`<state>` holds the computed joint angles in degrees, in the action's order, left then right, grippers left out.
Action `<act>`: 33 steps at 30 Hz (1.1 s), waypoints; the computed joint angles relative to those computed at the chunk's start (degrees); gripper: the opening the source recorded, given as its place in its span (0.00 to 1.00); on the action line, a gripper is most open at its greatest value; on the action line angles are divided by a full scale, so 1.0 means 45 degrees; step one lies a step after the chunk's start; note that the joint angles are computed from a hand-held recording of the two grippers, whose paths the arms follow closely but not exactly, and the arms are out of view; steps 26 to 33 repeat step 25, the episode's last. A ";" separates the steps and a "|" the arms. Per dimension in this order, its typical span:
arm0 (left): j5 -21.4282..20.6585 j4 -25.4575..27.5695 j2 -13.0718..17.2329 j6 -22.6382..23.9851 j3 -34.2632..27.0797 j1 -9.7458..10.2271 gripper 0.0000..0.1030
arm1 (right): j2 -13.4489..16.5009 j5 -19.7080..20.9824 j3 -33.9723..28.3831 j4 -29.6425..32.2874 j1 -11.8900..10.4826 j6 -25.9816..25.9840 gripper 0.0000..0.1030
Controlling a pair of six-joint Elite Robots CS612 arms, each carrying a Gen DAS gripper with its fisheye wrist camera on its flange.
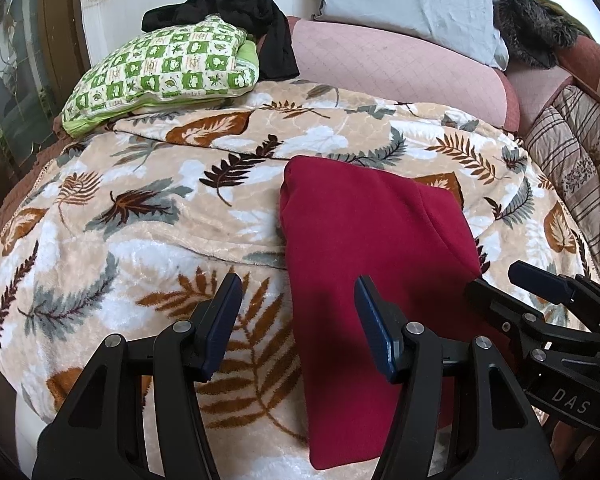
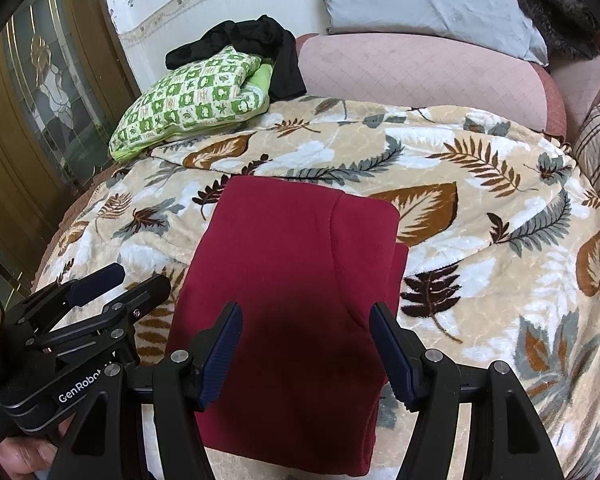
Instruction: Fold small clothes
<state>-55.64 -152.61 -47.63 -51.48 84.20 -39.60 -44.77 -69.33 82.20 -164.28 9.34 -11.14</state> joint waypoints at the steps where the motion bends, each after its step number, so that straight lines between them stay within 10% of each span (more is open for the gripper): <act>1: -0.0019 -0.0005 0.0010 0.0000 -0.0003 0.0014 0.57 | 0.0006 0.0007 -0.0007 0.0030 0.0002 -0.0004 0.62; 33: -0.0177 -0.0122 0.0091 0.0184 -0.0005 0.0125 0.57 | 0.0113 -0.0025 -0.0106 0.0329 0.0010 -0.0039 0.62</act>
